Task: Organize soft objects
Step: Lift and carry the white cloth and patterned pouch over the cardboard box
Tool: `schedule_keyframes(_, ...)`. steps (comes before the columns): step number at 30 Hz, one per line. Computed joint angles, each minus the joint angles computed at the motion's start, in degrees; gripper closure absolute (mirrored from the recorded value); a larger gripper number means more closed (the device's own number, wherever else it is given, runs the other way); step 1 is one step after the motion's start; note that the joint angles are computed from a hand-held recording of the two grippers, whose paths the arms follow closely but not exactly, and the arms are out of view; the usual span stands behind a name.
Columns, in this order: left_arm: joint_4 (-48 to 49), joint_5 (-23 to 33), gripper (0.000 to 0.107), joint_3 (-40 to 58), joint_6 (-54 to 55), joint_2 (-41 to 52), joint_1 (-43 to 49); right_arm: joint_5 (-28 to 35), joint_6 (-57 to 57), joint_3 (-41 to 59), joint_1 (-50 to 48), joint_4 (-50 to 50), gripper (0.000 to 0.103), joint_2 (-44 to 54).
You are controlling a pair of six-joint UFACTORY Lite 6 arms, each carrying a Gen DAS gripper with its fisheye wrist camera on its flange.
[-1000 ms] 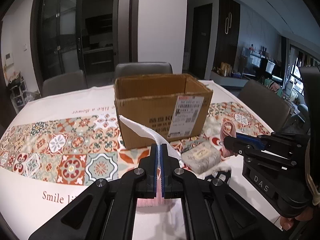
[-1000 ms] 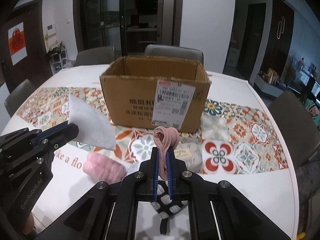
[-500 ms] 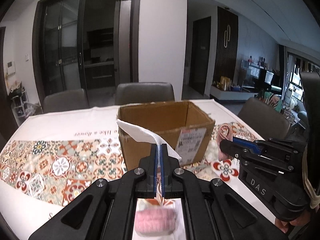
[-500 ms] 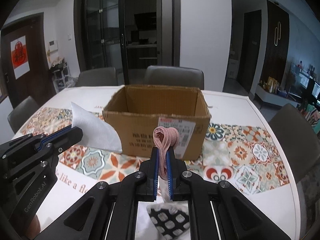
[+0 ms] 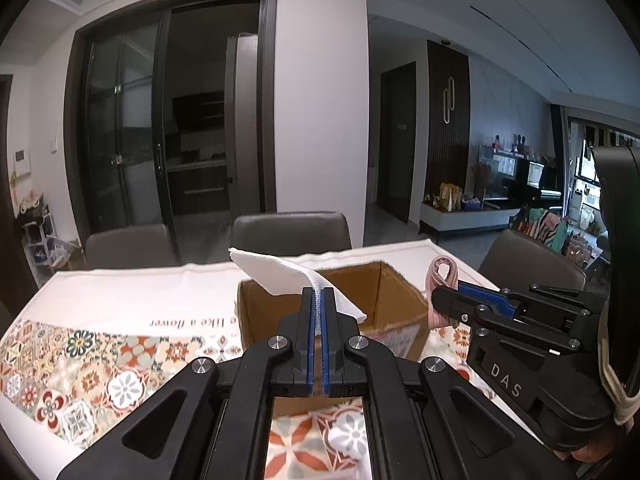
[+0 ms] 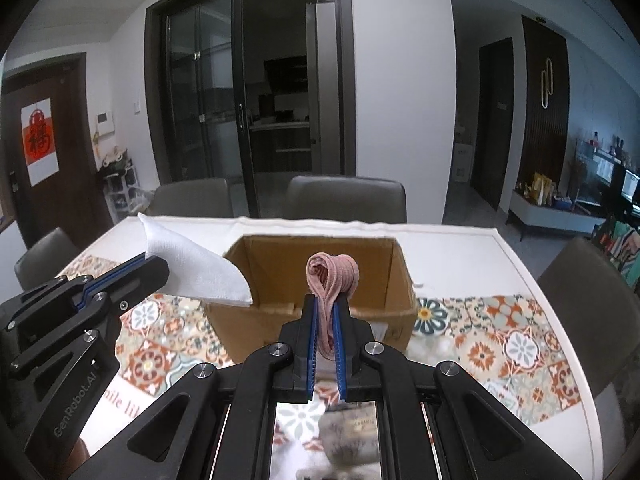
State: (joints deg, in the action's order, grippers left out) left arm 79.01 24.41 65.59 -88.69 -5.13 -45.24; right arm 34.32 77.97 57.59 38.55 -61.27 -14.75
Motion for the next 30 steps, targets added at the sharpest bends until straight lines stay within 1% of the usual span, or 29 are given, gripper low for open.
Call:
schedule_keyframes(11,3.79,-3.36,0.103,8.12,-1.09,7.55,4.14,-4.65,-1.63,6.60,-5.35,-2.53,0.094,5.99)
schedule_keyframes(15,4.17,-3.53,0.103,10.97,-0.51,10.65,5.03,-6.57,-2.64,9.36,-7.47,-2.92,0.094,9.23)
schedule_keyframes(17,3.22,-3.68,0.103,12.88,0.91,12.60,5.30,-7.16,-3.13,10.43,-8.25,-3.19,0.094,10.65)
schedule_keyframes(27,-0.76,-5.81,0.102,19.26,5.29,21.29,7.78,-11.13,-9.78,17.79,-12.65,1.70,0.094,20.44)
schedule_keyframes(30,-4.60,-6.29,0.102,21.68,8.94,24.06,8.47,-12.61,-11.84,19.14,-14.05,3.79,0.094,23.08)
